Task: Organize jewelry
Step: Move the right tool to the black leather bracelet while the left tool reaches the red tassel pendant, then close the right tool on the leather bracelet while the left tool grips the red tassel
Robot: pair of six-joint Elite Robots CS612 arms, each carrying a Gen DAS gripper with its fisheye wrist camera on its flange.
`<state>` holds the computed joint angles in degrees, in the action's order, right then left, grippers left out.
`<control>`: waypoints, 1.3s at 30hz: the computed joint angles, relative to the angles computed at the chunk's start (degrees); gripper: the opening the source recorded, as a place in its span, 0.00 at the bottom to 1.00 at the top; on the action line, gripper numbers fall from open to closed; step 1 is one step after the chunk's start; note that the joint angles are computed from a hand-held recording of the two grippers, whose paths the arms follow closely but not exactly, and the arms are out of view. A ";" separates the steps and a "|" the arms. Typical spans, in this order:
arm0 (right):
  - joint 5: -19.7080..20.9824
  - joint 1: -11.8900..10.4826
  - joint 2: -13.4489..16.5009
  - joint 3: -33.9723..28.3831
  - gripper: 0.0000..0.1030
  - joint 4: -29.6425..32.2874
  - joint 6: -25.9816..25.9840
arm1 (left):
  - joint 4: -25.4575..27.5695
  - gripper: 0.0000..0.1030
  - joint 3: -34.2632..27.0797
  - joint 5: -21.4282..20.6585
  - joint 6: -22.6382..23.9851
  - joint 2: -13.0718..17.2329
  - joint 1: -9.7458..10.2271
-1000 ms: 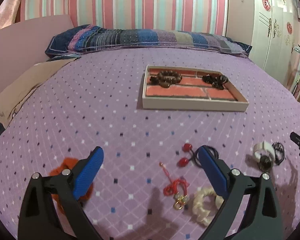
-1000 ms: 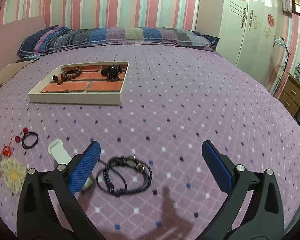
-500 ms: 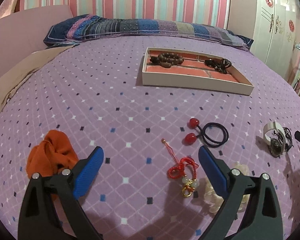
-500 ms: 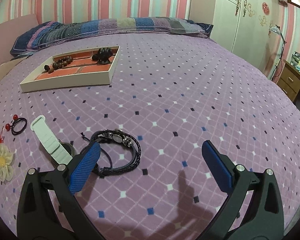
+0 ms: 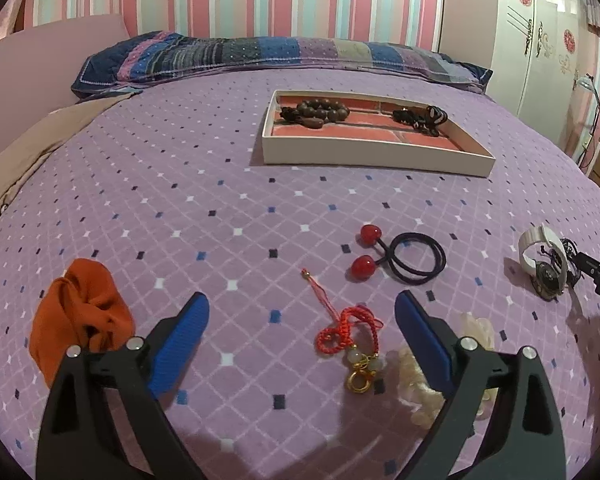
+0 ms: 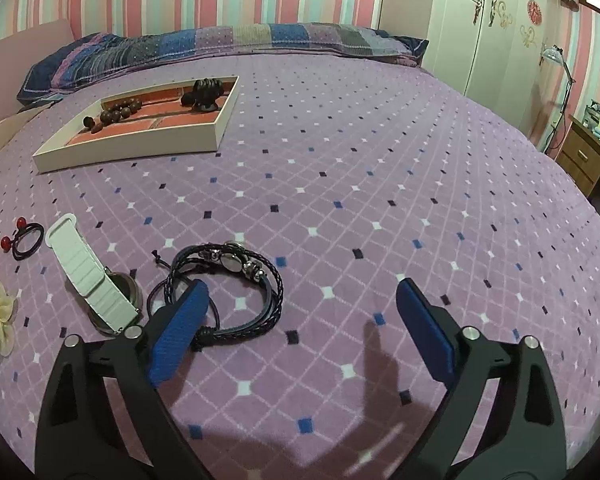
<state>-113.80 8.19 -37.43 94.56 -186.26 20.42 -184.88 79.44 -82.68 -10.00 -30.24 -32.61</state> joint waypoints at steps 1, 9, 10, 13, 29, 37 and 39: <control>0.19 -0.04 0.04 -0.02 0.88 0.08 0.07 | 0.49 0.82 -0.20 -0.60 -0.03 0.06 0.08; 1.83 -0.32 0.47 -0.67 0.83 1.29 0.17 | 3.96 0.64 -1.16 -2.24 0.54 0.50 0.20; 2.10 -0.38 0.50 -0.81 0.82 1.66 0.24 | 4.02 0.62 -1.19 -2.24 0.63 0.53 0.20; 2.96 -0.57 0.56 -1.00 0.78 2.40 0.38 | 3.60 0.55 -1.12 -2.27 0.85 0.65 0.15; 6.30 -1.06 0.65 -0.71 0.30 1.15 0.76 | 1.88 0.18 -0.81 -4.04 -1.28 0.82 0.78; 7.52 -1.10 0.74 -0.58 0.15 -0.01 0.54 | 1.55 0.14 -0.56 -3.89 -1.18 0.72 0.70; 7.72 -1.16 0.70 -0.42 0.14 -0.49 0.87 | 1.52 0.13 -0.46 -3.92 -1.22 0.64 0.65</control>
